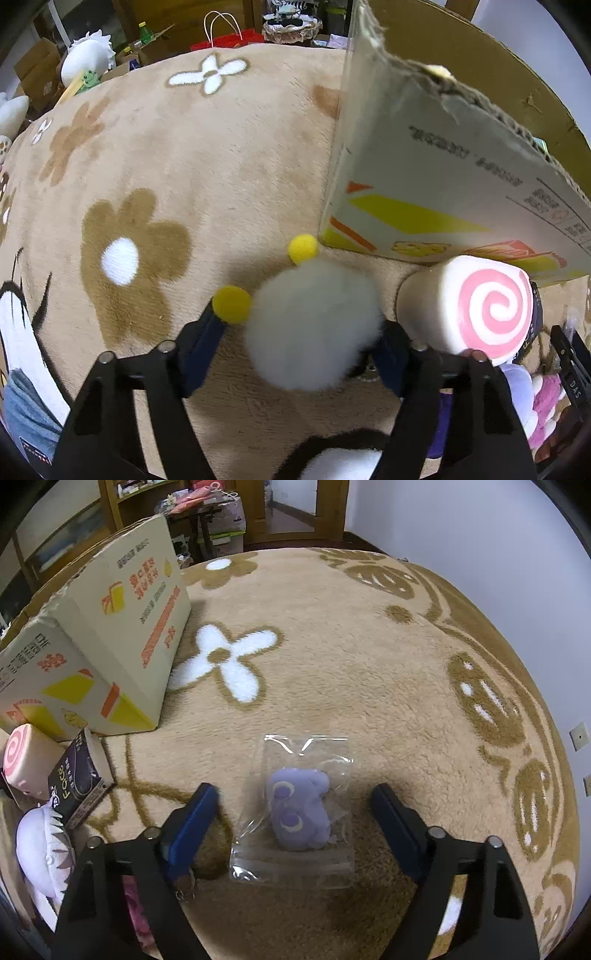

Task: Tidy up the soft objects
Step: 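Grasp the white pompom plush with the left tool while the right tool grasps the bagged purple plush, then lift and carry the white pompom and bagged purple plush over the box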

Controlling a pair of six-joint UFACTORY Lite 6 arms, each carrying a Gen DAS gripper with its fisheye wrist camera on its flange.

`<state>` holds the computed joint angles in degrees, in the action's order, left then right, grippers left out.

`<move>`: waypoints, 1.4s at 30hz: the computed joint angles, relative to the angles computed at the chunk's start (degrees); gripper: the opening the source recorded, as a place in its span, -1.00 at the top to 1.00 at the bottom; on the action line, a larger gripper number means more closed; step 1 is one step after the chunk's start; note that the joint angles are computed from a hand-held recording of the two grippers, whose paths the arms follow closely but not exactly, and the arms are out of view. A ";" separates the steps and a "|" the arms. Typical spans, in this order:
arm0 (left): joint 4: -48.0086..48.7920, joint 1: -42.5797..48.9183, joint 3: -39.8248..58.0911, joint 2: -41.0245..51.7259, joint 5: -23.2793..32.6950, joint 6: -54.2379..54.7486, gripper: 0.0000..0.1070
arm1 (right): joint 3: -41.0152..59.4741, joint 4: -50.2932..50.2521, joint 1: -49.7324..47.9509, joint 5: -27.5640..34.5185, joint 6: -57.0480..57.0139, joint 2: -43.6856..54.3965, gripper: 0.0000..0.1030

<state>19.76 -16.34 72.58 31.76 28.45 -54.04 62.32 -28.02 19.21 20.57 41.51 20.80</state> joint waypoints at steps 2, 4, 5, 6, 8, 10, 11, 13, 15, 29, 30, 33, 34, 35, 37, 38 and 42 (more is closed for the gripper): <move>-0.56 0.18 -0.58 -0.52 -1.12 0.68 -0.05 | -0.55 -0.23 0.51 0.12 -0.03 -0.75 -0.39; -1.34 0.19 -0.88 -0.87 -1.84 1.78 0.10 | -1.09 -0.77 1.18 0.39 0.03 -1.53 -0.18; -1.72 0.15 -0.95 -0.97 -2.02 2.46 0.18 | -1.57 -0.56 1.56 0.09 -0.72 -2.07 -0.09; -2.15 0.07 -0.75 -0.90 -1.79 2.91 0.23 | -1.74 -1.90 2.04 0.41 0.22 -2.23 -0.08; -0.64 -0.43 -0.64 -1.00 -1.39 1.75 0.30 | -2.25 -3.04 2.55 0.46 0.74 -2.64 -0.04; 0.56 -1.09 -1.03 -1.50 -1.19 0.18 0.35 | -2.90 -1.73 2.15 -0.28 -0.48 -3.41 -0.02; 1.88 -1.18 -1.55 -2.14 -1.28 -1.34 0.36 | -3.36 -0.10 1.76 -0.87 -1.91 -4.00 0.00; 4.50 -1.82 -2.41 -3.61 -1.33 -4.58 0.37 | -4.14 3.25 1.18 -1.73 -4.73 -5.31 0.00; 6.82 -2.13 -3.79 -5.65 -1.64 -7.20 0.38 | -4.70 4.58 0.86 -2.38 -5.87 -6.40 0.01; 27.44 -11.05 -10.70 -18.99 5.04 -26.20 0.38 | -10.13 3.39 4.12 -6.43 -3.65 -19.63 0.04; 29.04 -11.93 -10.97 -19.96 5.85 -27.35 0.38 | -10.34 2.72 4.54 -6.50 -3.01 -20.45 0.04; 34.09 -14.73 -11.86 -22.65 8.38 -31.36 0.38 | -10.30 0.50 5.58 -6.27 -0.94 -22.41 0.04; 35.79 -15.65 -12.11 -23.54 9.18 -32.71 0.38 | -10.09 0.01 5.86 -6.17 -0.52 -22.89 0.04; 36.91 -16.19 -12.15 -24.09 9.71 -33.45 0.38 | -9.92 -1.26 6.27 -5.98 0.81 -23.40 0.04; 38.29 -17.01 -12.37 -25.16 10.40 -34.47 0.38 | -9.56 -2.28 6.69 -5.81 1.88 -24.15 0.04; 39.25 -17.43 -12.53 -25.77 10.62 -35.25 0.38 | -9.43 -2.65 6.86 -5.90 2.28 -24.47 0.04; 42.02 -19.44 -12.26 -26.82 12.92 -37.25 0.37 | -7.67 -4.11 7.78 -5.39 3.18 -24.74 0.04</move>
<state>61.78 -35.78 60.32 4.93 41.38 -91.29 54.65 -32.13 26.99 15.19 44.69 -3.93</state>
